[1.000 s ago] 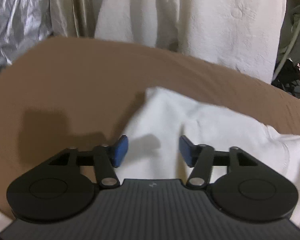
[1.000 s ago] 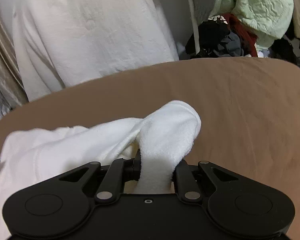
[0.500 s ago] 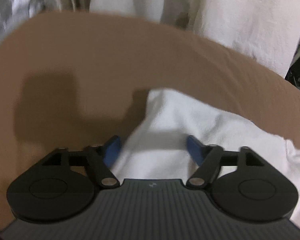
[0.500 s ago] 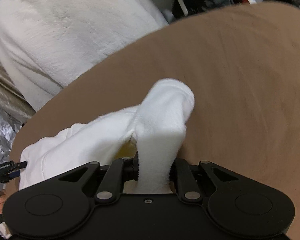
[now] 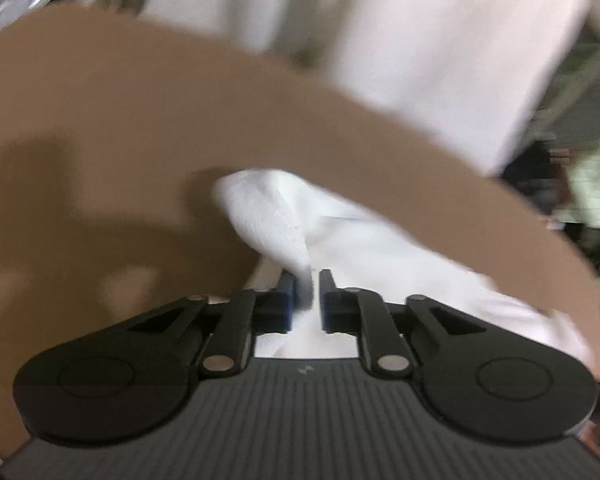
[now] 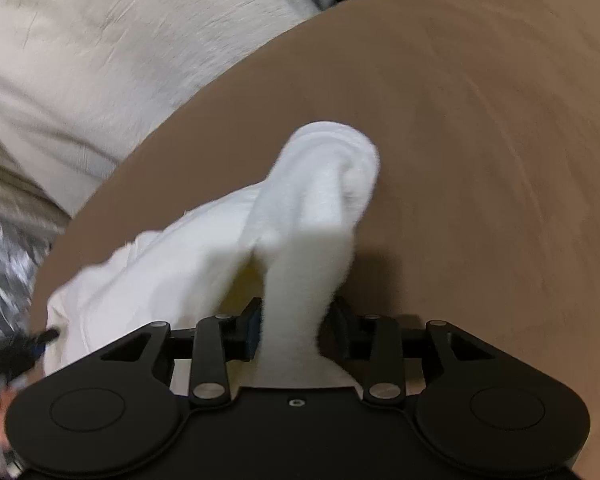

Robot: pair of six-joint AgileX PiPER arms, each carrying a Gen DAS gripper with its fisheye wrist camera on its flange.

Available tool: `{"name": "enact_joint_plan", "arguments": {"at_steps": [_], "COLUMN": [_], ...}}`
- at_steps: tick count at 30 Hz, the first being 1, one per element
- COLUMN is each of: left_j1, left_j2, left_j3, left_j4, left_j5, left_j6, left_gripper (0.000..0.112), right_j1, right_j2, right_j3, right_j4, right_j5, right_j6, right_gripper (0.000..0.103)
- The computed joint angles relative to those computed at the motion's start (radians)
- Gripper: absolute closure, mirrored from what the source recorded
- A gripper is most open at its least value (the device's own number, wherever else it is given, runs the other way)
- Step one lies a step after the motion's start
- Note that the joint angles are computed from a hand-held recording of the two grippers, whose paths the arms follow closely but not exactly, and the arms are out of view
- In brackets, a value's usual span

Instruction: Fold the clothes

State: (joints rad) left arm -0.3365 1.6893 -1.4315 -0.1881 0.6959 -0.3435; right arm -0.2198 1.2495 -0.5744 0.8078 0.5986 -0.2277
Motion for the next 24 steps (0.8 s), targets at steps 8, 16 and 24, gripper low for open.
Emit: {"name": "enact_joint_plan", "arguments": {"at_steps": [8,16,24], "left_j1": [-0.406,-0.827,-0.866], "left_j2": [-0.375,-0.368,-0.153], "left_j3": [0.413,0.368,0.123], "left_j4": [0.159,0.716,0.936], "left_j5": [-0.067,0.215,0.238], "left_j6": [-0.121,-0.641,-0.64], "left_gripper": [0.104,0.107,0.054], "right_j1": [-0.054,-0.082,-0.112], "right_j2": [-0.056,-0.044,-0.059], "right_j3": [0.019,0.019,0.02], "right_j4": [0.035,0.052,0.064], "right_j5": [0.06,0.119,0.148], "right_j6": [-0.006,-0.046,-0.058], "right_gripper": [0.058,0.057,0.057]}}
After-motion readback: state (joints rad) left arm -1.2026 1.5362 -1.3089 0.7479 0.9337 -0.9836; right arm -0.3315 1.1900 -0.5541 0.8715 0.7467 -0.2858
